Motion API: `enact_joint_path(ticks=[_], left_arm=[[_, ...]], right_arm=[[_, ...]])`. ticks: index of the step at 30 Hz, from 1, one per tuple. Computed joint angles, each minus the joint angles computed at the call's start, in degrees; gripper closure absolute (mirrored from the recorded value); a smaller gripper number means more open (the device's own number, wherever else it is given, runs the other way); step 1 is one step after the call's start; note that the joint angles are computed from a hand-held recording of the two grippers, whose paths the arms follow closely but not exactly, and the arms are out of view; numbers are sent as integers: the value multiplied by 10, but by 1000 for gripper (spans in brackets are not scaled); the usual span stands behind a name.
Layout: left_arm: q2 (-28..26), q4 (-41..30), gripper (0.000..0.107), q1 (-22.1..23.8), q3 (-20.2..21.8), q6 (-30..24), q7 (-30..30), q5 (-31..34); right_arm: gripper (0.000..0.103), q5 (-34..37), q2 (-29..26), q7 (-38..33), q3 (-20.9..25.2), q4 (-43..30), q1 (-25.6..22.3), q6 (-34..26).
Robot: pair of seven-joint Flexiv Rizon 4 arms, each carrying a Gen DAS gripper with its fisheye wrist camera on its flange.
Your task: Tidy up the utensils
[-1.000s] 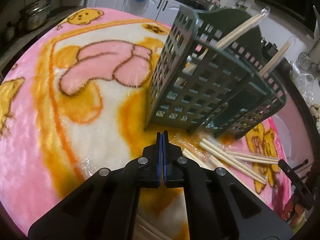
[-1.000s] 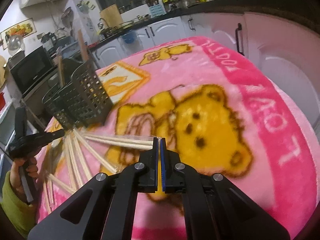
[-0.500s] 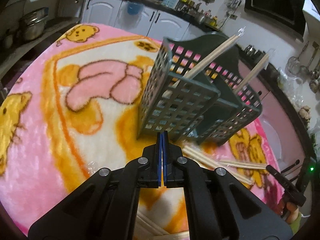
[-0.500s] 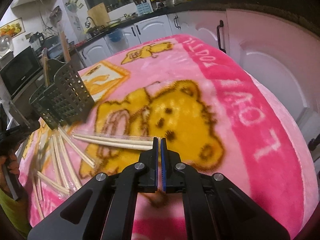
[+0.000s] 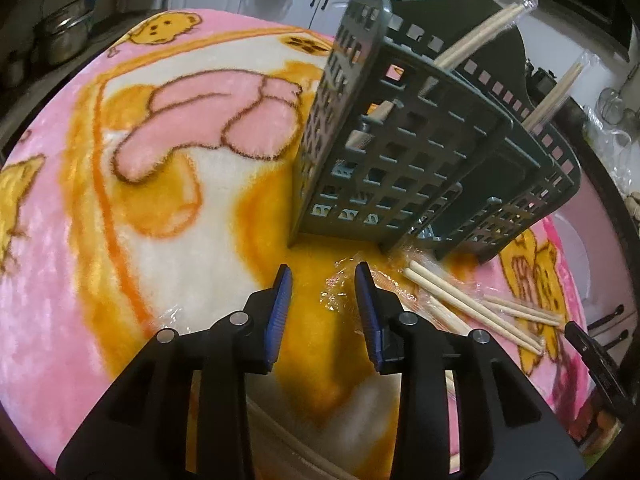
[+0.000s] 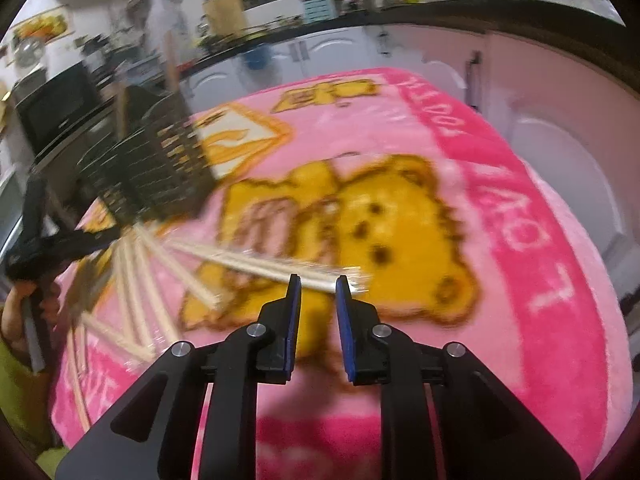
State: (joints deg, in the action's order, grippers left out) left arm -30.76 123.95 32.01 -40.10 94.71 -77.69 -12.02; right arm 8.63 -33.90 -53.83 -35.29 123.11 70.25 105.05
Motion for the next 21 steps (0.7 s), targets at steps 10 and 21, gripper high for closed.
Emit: enact_joint_path(ticks=[10,21], left_arm=[[4,18,106,33,-39,38,-8,31],[23,23,106,121,-138,69,-74,124]], right_arm=[[65,-82,6,-24,189,-61,-156,-17],[94,-98,2,-18,192,-68,-162,-3]])
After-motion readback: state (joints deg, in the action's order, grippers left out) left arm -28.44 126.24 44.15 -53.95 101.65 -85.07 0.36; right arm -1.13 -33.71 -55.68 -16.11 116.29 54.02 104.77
